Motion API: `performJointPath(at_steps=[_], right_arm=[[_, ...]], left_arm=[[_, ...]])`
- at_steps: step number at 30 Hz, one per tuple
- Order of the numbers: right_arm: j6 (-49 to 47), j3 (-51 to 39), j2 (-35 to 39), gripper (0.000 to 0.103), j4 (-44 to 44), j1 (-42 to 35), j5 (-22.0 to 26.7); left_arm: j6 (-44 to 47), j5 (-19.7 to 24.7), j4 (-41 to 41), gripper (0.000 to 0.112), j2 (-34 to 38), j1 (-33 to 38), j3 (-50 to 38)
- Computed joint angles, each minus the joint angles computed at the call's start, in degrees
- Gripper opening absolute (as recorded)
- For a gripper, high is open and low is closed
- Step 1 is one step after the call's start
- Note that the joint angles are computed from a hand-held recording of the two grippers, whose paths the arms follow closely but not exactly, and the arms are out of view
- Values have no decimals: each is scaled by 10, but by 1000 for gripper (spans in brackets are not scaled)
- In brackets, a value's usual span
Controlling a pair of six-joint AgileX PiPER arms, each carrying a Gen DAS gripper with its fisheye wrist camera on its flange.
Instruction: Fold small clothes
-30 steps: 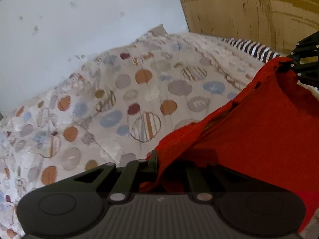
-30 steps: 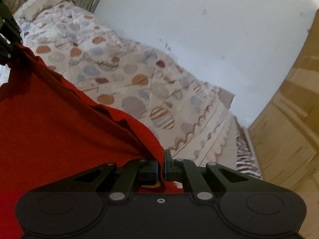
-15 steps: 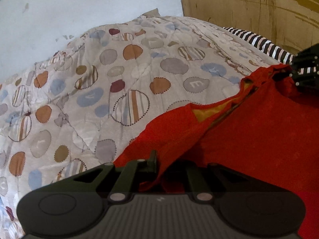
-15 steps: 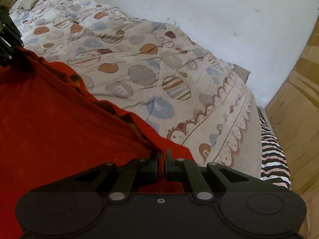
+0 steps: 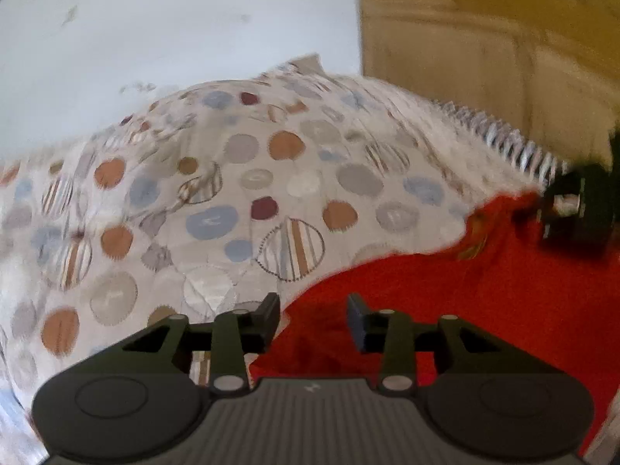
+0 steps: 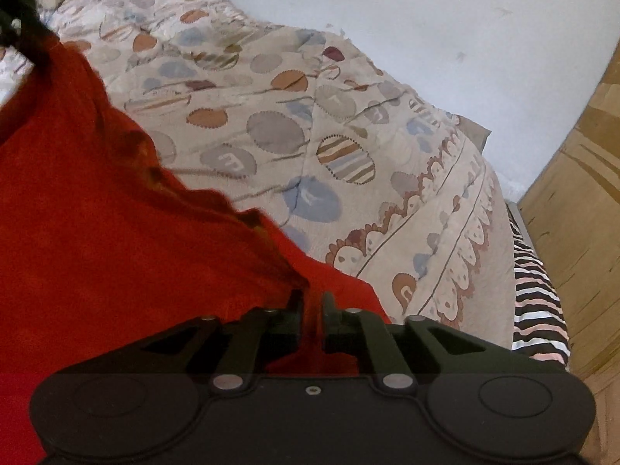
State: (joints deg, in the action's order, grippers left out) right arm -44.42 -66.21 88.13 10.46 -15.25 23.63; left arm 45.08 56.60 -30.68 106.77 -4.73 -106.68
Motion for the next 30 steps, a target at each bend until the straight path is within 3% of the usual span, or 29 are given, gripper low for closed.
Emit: performJointPath(at_steps=[2,4,6,8,13,18,21,24,26,27,28,29,30], right_arm=[[17,-15,5,30,-13,-1,13],[4,-33,7,42,12,-13,33],[-14,-42,2,64,54,-32,48],[-57,-45,-10,91,132,-64,70],[-153,-31,-50,99,287,-150,153],[-269,19,-88,102,388,-206,214],[-292,50,-102,101,383,-193,196],[-294,76,-105,85,362,-163,154],[-298,88,-105,61,358,-149,131],[-296,93,-105,53,353,-142,118],[-292,95,-104,39,351,-136,111],[-297,96,-101,27,359,-138,110],[-290,97,-101,23,358,-136,105]], left_arm=[[-12,38,-51,58,8,29,-14],[-16,29,-80,78,-10,43,21],[-3,17,-98,83,-32,51,72],[21,19,-115,84,-48,55,116],[84,13,-150,84,-85,60,228],[103,29,-184,79,-96,83,268],[83,60,-186,67,-89,101,265],[85,82,-190,55,-89,111,271],[87,94,-191,48,-86,112,269],[86,100,-190,39,-85,111,268],[86,103,-189,18,-84,109,270],[85,96,-189,9,-89,106,275],[88,75,-193,9,-102,103,290]])
